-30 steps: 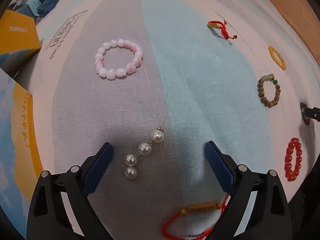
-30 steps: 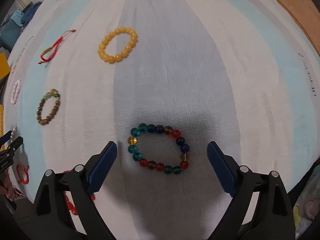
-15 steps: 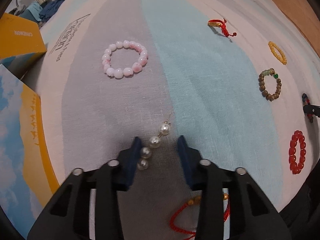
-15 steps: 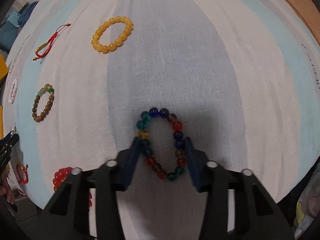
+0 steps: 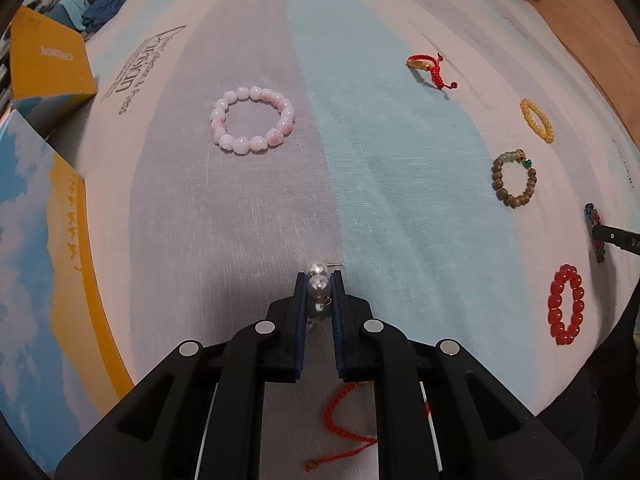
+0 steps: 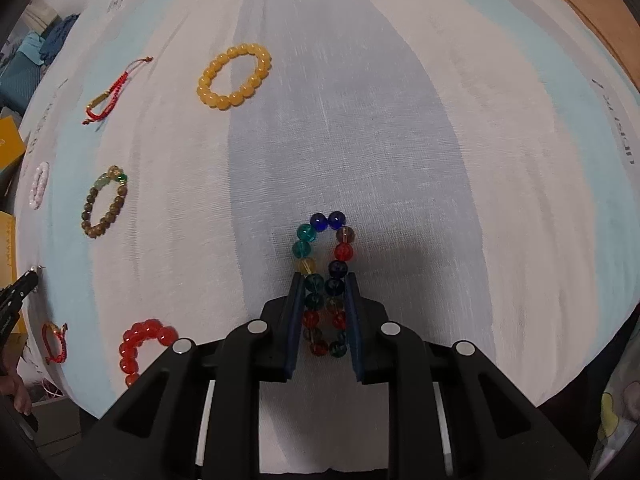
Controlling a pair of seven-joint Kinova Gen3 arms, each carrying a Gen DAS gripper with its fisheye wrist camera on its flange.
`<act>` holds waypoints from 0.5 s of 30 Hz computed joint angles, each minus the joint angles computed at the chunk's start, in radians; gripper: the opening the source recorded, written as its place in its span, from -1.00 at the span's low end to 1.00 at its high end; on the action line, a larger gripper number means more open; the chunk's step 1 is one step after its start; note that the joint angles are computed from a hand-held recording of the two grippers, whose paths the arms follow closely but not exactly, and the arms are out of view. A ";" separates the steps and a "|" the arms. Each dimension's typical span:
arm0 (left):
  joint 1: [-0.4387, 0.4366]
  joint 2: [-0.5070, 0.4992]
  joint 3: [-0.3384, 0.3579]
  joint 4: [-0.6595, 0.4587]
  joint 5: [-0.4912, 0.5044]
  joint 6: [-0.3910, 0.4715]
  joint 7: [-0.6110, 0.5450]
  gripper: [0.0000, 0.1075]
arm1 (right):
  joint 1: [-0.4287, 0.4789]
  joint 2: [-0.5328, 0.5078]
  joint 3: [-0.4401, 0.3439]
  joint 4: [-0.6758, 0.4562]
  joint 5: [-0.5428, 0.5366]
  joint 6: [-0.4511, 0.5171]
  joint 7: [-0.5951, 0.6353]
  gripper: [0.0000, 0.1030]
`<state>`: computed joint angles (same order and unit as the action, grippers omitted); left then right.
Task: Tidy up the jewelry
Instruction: 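Carry the pearl earring and multicolour bracelet with both tools into the white box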
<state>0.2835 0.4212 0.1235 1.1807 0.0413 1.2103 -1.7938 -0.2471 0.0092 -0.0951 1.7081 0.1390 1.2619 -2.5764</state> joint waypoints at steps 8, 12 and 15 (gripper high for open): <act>-0.013 -0.026 0.002 0.002 0.018 0.007 -0.001 -0.81 | -0.027 -0.054 -0.035 -0.031 0.042 0.062 -0.055 -0.64; -0.014 -0.047 0.003 0.007 0.023 0.011 0.003 -0.81 | -0.039 -0.062 -0.051 -0.073 0.061 0.097 -0.073 -0.64; -0.014 -0.063 0.003 0.006 0.024 0.015 0.006 -0.81 | -0.055 -0.070 -0.068 -0.055 0.085 0.086 -0.107 -0.64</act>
